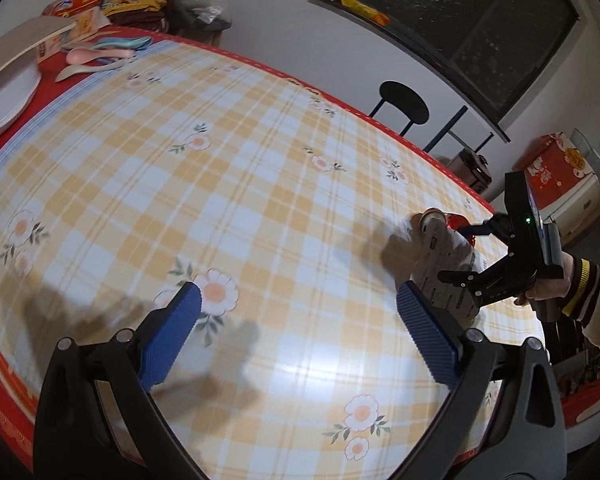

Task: Collect trash
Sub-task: 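Grasp the white printed card with the right gripper and lift it, then grasp the crushed red can with the left gripper while the right holds the card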

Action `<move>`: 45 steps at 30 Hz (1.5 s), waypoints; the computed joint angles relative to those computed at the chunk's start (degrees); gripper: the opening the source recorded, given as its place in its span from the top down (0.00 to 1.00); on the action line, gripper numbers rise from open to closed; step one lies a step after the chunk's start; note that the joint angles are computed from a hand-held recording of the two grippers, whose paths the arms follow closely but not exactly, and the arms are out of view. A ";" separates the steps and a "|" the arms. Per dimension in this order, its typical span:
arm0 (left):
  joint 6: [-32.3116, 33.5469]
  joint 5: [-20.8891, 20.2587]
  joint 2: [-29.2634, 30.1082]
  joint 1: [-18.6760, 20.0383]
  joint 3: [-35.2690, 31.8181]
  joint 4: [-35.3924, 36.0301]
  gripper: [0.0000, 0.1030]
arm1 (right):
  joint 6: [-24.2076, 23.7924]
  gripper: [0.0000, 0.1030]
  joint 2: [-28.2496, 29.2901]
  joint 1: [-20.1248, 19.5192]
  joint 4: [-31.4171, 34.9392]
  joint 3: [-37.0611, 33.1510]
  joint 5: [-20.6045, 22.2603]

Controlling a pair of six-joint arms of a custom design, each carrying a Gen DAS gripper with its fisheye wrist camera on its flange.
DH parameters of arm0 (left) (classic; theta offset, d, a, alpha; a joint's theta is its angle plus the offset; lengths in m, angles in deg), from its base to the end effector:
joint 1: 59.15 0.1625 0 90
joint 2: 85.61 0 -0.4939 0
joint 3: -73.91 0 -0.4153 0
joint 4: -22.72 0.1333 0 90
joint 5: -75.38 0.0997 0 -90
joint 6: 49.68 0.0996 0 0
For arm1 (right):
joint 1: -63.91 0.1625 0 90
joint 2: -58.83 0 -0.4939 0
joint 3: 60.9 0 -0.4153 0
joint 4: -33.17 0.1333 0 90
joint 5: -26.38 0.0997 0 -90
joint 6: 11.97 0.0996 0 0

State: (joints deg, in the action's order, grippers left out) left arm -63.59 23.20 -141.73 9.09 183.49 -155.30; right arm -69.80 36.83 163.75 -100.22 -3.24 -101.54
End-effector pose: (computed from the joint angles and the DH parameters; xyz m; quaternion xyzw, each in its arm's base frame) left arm -0.0602 -0.6751 0.2306 -0.0342 0.9078 -0.3623 0.2085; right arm 0.2256 -0.8791 0.0410 0.5072 -0.7960 -0.0736 0.3221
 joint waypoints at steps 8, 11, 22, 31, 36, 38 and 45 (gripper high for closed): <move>-0.86 0.36 -0.36 -0.69 0.46 0.63 0.06 | 6.30 0.66 -3.40 -0.04 7.24 1.21 4.69; -0.34 0.06 0.09 -1.09 -0.17 1.09 0.06 | 8.35 0.79 -5.75 -0.28 8.70 2.68 8.00; 2.21 -1.81 2.17 -2.89 -3.20 3.18 0.07 | 18.47 0.92 -17.38 -3.04 -3.37 16.23 22.39; 5.43 -7.30 7.67 -2.78 -10.78 7.92 0.08 | 27.60 0.92 -26.24 -5.66 -20.52 28.98 22.69; 6.43 -10.39 14.38 -1.99 -19.80 11.18 0.24 | 31.09 0.92 -28.64 -6.65 -28.43 33.10 18.70; 6.34 -10.88 17.30 -1.71 -23.70 12.18 0.24 | 31.67 0.92 -29.33 -6.97 -30.81 34.26 17.58; 6.90 -9.80 25.64 -0.97 -35.08 16.66 0.26 | 34.02 0.92 -31.93 -8.35 -35.49 37.80 14.58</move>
